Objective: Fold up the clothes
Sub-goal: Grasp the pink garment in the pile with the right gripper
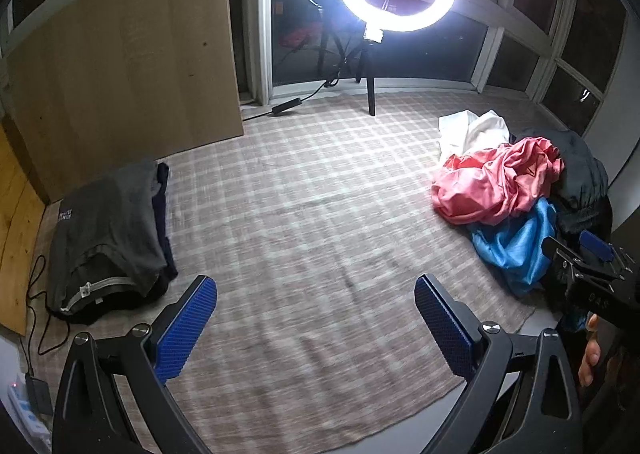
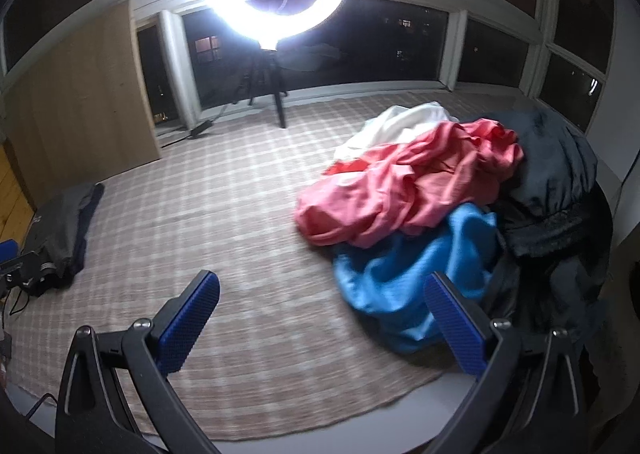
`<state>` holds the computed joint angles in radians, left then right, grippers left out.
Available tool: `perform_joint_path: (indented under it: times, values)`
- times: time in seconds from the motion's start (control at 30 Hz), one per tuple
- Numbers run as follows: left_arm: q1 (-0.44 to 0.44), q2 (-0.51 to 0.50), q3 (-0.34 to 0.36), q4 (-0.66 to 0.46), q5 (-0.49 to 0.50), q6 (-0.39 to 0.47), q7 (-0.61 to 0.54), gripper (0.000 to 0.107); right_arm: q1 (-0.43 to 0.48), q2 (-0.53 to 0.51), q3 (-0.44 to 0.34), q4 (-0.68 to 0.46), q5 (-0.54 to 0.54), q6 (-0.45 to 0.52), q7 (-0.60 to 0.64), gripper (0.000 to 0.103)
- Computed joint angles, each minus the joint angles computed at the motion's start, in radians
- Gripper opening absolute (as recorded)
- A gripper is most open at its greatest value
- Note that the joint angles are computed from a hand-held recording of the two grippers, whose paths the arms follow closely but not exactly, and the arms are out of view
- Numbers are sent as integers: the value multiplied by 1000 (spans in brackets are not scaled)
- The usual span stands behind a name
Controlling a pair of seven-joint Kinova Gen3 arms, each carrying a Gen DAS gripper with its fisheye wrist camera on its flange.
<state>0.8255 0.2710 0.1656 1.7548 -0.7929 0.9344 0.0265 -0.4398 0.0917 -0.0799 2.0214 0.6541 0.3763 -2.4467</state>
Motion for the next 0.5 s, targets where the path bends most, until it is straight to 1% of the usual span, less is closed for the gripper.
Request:
perform_joint_path:
  times: [0.13, 0.27, 0.33, 0.4, 0.5]
  values:
    - [7, 58, -11, -95, 12, 40, -19, 99, 185, 55, -78, -38, -99, -44, 163, 103]
    - [25, 105, -40, -181, 26, 95, -35, 99, 371, 150, -169, -134, -188, -46, 325, 103]
    - [33, 124, -54, -222, 30, 123, -41, 99, 463, 202, -224, -197, -237, -28, 407, 103]
    - [43, 146, -70, -267, 29, 161, -40, 99, 556, 262, -282, -281, -315, 6, 488, 103]
    - [59, 180, -93, -324, 26, 217, -27, 99, 693, 369, -406, -420, -426, 101, 610, 103]
